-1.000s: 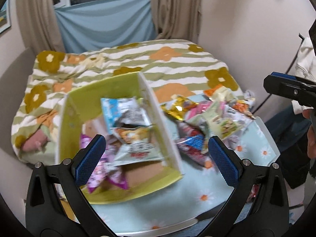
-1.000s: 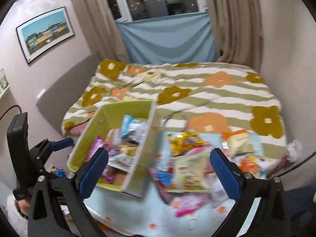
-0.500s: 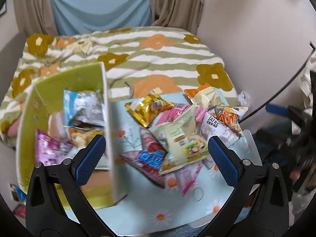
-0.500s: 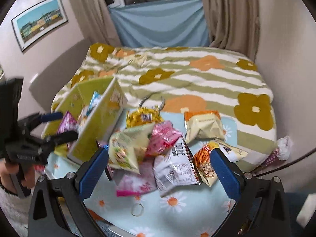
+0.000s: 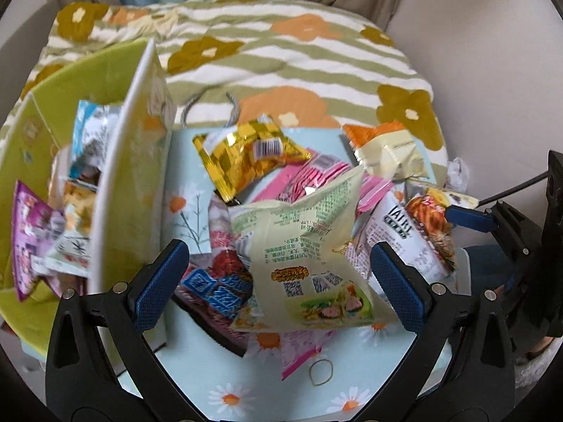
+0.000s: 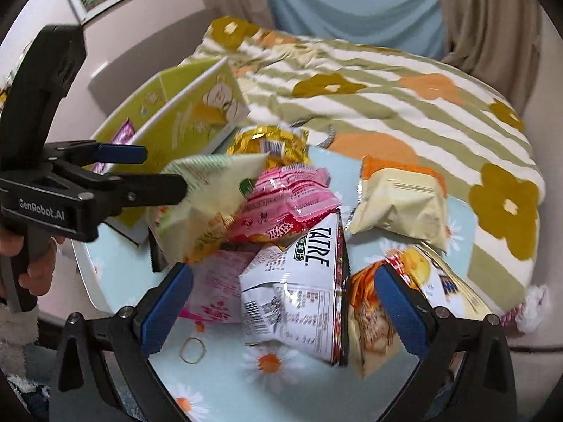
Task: Organize snacks
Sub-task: 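Grasp the pale green bag left while the right grasps the TATRE bag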
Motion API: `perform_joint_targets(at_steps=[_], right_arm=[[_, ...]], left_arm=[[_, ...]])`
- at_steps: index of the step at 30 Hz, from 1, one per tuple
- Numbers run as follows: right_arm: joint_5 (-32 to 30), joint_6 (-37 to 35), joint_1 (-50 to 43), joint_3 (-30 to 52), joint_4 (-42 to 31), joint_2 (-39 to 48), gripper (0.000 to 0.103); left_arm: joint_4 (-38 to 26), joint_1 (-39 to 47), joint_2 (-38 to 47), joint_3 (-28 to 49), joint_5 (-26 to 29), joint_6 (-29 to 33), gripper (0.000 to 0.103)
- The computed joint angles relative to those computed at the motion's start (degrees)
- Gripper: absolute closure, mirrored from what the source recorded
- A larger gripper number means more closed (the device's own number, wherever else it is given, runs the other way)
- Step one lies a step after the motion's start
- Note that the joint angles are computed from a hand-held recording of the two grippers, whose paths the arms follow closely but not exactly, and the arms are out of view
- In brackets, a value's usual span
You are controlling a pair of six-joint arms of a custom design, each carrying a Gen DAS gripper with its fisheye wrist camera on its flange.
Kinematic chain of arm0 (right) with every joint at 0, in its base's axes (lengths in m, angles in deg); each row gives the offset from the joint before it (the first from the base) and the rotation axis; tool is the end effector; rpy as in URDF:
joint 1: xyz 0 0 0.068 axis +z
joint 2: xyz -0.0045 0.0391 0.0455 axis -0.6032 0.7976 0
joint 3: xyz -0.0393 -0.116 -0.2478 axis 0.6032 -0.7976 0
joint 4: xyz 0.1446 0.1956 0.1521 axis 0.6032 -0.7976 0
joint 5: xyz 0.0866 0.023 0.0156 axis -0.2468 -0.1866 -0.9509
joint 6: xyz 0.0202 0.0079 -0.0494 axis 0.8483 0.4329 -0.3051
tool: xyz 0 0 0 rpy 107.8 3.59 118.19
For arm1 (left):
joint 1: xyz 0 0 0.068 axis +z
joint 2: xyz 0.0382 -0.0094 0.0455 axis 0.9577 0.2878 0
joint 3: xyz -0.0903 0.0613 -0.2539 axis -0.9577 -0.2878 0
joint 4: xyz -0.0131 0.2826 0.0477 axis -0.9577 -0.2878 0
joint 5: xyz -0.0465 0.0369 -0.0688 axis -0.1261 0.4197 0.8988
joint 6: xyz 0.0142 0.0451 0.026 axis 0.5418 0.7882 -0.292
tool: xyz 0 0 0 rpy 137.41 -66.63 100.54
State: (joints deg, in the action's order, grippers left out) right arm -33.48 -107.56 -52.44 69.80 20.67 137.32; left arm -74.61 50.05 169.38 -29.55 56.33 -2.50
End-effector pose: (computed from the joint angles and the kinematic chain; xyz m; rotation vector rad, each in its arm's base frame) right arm 0.1981 -0.0394 0.1104 -0.1870 2.5799 0.3572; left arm 0.3125 -0.1397 0.1436 0.6233 2.6980 -0.2979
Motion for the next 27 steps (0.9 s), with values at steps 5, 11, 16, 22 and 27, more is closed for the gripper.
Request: perform_joint_targets(at_steps=[5, 11, 16, 22, 27], right_arm=[[-0.14, -4.49, 1.30, 1.68, 4.24, 7.96, 0.000], [-1.41, -7.53, 1.52, 3.87, 6.93, 15.32, 0.001], [-1.60, -8.54, 2.79, 5.34, 7.63, 19.27, 0.001], [-0.09, -8.87, 4.83, 5.30, 9.94, 22.63, 0.002], [1.04, -9.16, 5.60, 5.48, 10.94, 23.89, 0.008]], left_arm=[[1.20, -1.08, 3.16, 0.05, -1.70, -2.26, 0.004], [2.62, -1.86, 4.55, -1.02, -2.52, -3.21, 0.026], [2.90, -2.44, 2.99, -2.02, -2.64, -2.35, 0.041], [2.81, -2.04, 2.09, -2.84, -1.70, -1.90, 0.043], [2.52, -1.97, 1.35, -3.29, -1.62, -1.95, 0.044]])
